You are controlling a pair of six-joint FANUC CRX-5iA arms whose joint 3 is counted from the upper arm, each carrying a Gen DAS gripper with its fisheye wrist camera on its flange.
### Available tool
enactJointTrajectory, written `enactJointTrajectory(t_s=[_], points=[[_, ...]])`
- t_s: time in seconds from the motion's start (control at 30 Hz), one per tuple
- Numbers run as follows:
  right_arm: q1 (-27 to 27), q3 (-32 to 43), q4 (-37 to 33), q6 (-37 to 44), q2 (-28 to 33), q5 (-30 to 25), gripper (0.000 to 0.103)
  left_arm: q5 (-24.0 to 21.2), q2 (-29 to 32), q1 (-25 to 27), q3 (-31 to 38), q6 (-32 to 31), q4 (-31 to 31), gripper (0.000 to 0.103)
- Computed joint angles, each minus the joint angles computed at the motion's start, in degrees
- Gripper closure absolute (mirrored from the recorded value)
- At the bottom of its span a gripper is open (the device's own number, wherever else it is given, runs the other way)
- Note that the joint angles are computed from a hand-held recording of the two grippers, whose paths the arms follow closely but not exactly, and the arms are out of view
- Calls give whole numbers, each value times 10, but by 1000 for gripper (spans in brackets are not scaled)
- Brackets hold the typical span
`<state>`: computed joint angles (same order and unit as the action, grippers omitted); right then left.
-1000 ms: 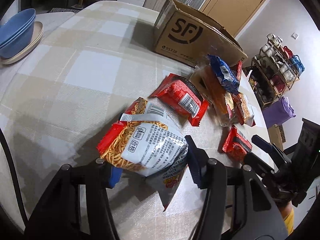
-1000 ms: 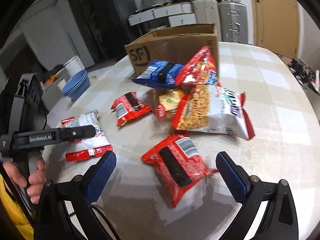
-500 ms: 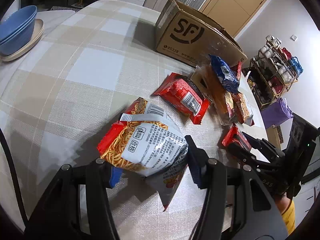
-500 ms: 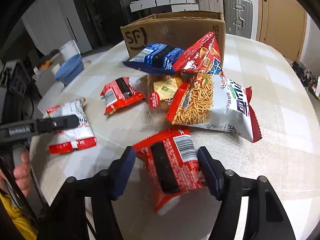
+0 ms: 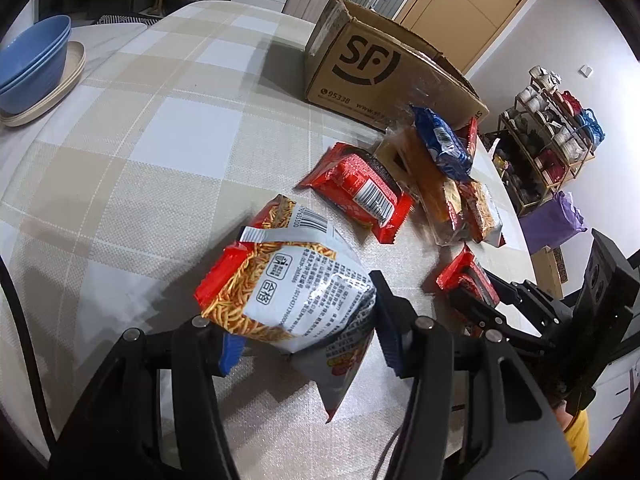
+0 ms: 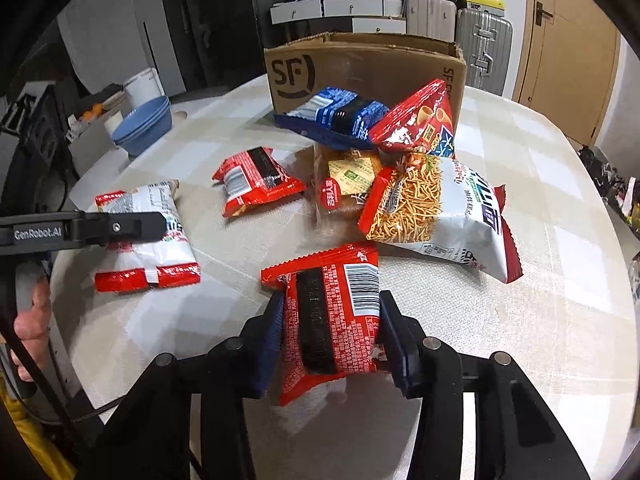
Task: Organize snacks
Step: 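Grasp the white noodle snack bag with the left tool while the right tool grasps a red bag, then lift both bags and carry them over the cardboard box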
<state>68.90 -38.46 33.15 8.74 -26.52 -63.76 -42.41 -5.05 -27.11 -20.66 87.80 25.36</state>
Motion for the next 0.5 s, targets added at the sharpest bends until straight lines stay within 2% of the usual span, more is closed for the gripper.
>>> enactJointTrajectory(t_s=[0.27,0.5], points=[[23,-18,24,-51,-44,3,57,-2,-5,2,-3,-11,10,53],[42,-17,53,-73,-51,-2,57,-6,-11,4,-5,-14,13,54]])
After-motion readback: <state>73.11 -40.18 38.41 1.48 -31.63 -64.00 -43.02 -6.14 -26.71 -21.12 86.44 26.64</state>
